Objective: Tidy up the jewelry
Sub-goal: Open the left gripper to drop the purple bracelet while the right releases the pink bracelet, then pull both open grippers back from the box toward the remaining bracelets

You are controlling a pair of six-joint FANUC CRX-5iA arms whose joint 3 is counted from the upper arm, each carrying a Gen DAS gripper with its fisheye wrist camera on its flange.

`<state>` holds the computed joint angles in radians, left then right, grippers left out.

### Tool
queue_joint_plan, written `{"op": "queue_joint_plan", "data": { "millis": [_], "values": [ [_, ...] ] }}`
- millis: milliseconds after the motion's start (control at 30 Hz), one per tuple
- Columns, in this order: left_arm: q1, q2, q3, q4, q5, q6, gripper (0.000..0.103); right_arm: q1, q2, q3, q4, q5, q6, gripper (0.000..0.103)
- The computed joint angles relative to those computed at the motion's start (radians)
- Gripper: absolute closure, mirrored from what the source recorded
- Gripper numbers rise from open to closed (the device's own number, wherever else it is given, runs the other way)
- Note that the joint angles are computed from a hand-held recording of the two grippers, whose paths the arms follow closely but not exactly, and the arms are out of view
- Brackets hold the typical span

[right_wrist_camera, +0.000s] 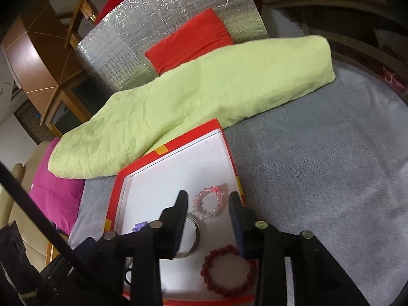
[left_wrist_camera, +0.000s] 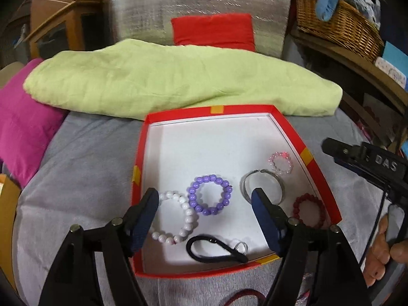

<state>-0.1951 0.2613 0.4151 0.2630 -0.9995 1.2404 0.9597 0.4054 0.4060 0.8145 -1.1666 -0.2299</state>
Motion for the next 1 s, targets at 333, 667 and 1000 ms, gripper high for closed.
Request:
{"op": "queue_joint_plan", "data": {
  "millis": [333, 667, 1000],
  "values": [
    [-0.022, -0.094, -0.044, -0.242, -0.004, 0.203, 0.027, 0.075, -0.021, -0.001, 0.034, -0.080, 0.069, 0.056],
    [0.022, -0.252, -0.229, -0.210, 0.045, 0.122, 0.027, 0.169, -0.113, -0.119, 0.075, -0.119, -0.007, 0.055],
    [0.051, -0.374, -0.402, -0.139, 0.039, -0.028, 0.027, 0.277, -0.247, -0.303, 0.062, -0.108, -0.164, 0.055]
  ]
}}
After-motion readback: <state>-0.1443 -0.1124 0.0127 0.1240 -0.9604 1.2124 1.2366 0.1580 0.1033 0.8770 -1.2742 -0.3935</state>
